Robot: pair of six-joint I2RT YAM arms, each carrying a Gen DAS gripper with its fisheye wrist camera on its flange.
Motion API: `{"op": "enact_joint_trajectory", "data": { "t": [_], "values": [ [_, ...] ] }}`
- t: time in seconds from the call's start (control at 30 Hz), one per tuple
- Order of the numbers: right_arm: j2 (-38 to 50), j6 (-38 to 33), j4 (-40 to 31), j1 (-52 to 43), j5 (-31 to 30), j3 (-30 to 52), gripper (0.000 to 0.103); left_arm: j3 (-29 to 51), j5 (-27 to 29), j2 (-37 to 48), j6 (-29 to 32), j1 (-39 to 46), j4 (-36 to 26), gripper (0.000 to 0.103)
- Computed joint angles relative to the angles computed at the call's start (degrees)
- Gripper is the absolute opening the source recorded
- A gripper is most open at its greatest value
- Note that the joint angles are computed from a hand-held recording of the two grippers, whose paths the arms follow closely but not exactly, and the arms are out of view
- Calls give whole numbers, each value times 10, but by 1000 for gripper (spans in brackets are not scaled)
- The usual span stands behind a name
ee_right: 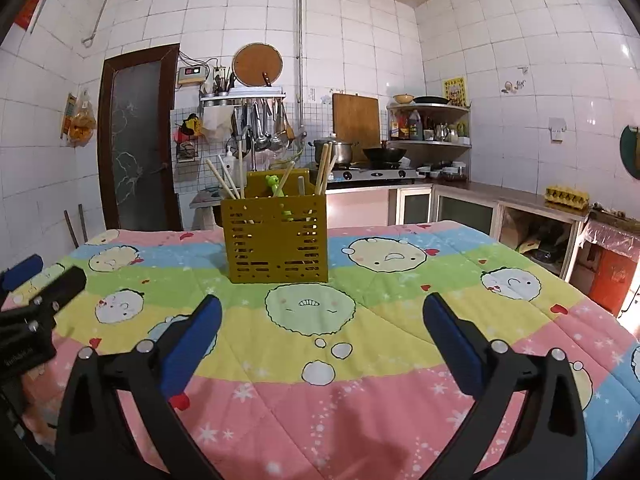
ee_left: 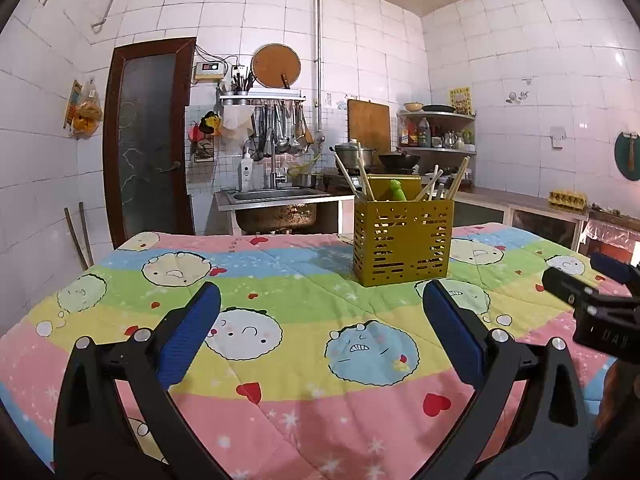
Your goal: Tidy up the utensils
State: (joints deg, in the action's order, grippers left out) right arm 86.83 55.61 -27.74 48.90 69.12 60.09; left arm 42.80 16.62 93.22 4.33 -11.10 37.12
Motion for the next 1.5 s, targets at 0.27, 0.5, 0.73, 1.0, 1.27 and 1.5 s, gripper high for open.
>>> {"op": "enact_joint_trajectory", "data": {
  "t": [0.27,0.5,0.73,1.0,1.27,1.5],
  "values": [
    [19,23,-39,6,8,20,98,-1,-11,3,-3,-3,-2,98],
    [22,33,-45,15,28,21,98,-14,-18,-1,0,-8,15,98],
    [21,39,-46,18,33,18,98,-4,-24,2,2,-12,-2,98],
    [20,60,-64,23,42,18,98,-20,-32,-4,7,-19,19,98],
    [18,57,-63,22,43,17,99,-7,-21,1,0,-15,-4,98],
    [19,55,-59,22,43,16,98,-8,-24,2,1,-18,1,98]
  ]
}}
